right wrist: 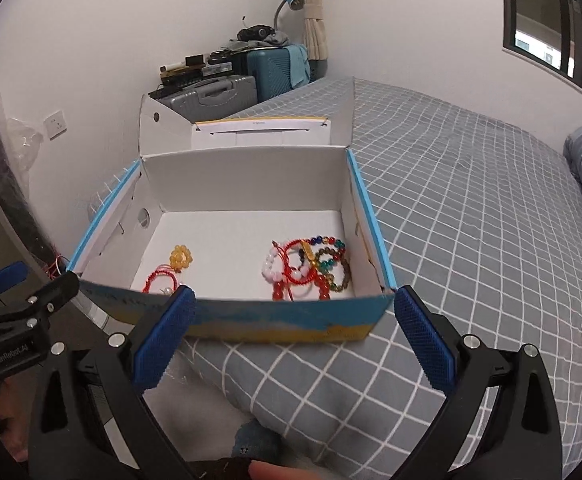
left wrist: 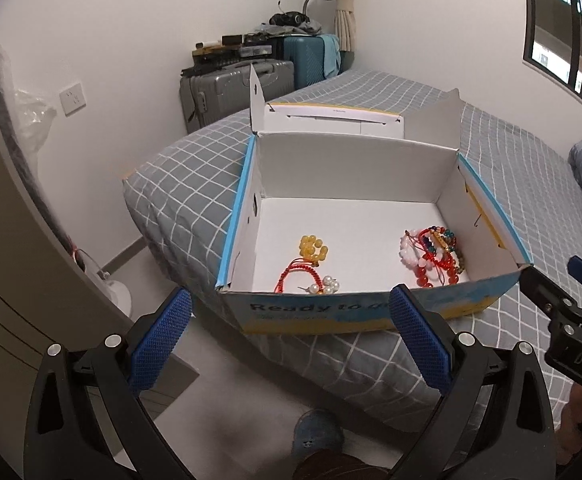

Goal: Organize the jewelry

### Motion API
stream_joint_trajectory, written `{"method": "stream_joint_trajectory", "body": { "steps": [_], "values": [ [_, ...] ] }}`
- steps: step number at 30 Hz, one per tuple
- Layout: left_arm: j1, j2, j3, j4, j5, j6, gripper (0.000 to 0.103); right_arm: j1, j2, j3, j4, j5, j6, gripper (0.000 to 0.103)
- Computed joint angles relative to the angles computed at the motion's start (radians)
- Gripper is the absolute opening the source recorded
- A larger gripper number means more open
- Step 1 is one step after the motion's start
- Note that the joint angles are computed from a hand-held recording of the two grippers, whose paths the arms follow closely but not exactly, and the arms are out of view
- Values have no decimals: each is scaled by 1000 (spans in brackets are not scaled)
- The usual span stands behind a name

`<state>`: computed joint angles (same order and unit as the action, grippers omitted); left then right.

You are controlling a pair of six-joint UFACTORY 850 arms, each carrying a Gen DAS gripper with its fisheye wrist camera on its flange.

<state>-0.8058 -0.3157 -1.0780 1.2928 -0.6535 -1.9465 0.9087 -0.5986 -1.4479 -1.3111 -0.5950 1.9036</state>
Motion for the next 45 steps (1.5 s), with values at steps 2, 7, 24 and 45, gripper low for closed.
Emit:
{"method": "stream_joint_trajectory", "body": {
  "steps": [2,7,24,45],
  "values": [
    [1,8,16,23,5,-24,97,5,6,13,-2,-5,13,95],
    [0,5,30,50,7,-44,97,16,7,29,-2,-23,34,95],
    [-11,-28,15,76,-14,-71,97,18,-14,20,7,-33,30,95],
    [-8,-29,6,68,17,-61,97,12,-14,22,-4,-30,57,95]
  ]
}}
